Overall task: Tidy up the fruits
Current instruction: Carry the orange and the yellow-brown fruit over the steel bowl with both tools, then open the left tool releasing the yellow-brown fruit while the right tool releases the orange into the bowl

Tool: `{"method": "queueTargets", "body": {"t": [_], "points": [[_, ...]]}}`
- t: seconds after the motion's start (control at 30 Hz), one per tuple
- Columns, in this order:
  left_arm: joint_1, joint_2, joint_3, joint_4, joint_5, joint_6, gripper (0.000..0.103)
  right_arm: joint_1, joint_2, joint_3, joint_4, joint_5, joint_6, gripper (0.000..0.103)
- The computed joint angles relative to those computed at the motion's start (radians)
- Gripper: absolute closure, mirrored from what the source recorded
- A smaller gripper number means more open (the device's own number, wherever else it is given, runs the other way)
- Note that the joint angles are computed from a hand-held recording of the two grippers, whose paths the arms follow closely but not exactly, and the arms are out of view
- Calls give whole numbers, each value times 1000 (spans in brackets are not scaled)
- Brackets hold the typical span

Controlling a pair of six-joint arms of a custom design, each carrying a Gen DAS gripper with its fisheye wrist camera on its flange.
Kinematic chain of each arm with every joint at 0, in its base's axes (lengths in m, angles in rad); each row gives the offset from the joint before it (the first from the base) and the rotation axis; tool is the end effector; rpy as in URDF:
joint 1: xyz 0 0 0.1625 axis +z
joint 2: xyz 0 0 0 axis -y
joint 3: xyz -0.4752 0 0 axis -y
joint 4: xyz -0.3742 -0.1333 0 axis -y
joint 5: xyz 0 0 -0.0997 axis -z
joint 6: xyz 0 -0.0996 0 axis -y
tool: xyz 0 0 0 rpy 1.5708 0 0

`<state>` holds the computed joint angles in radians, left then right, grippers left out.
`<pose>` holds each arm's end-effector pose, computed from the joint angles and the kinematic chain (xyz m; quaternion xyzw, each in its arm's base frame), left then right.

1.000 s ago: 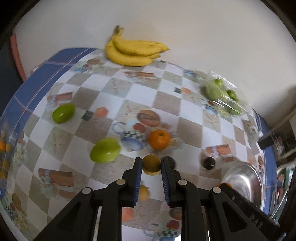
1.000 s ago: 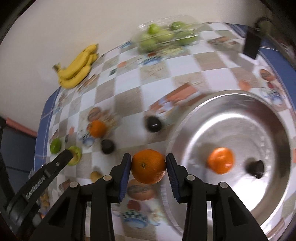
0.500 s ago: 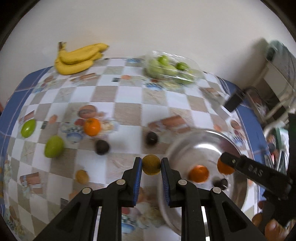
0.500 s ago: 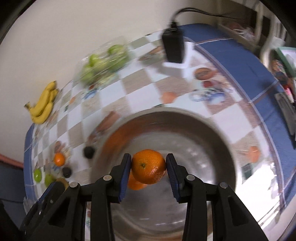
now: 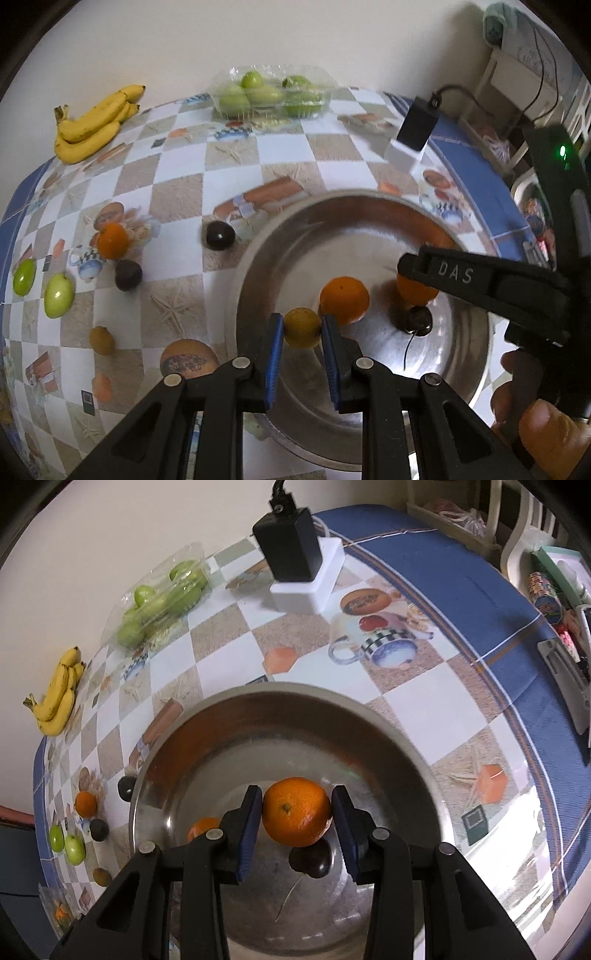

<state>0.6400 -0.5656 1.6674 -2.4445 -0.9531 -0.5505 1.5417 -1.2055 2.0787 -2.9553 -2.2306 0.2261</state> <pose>-0.4066 -0.5408 -0.0183 0.2129 0.9229 -0.1238 0.2960 0.0566 -0.5375 0.2997 -0.1977 -0.8975 0.2689 0.2884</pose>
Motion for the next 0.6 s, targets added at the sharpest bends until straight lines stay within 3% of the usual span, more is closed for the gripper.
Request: {"method": "queueTargets", "body": {"t": [0.6], "points": [[13, 13, -15, 30, -20, -18, 78, 13, 16, -11, -17, -15, -27, 61]]}}
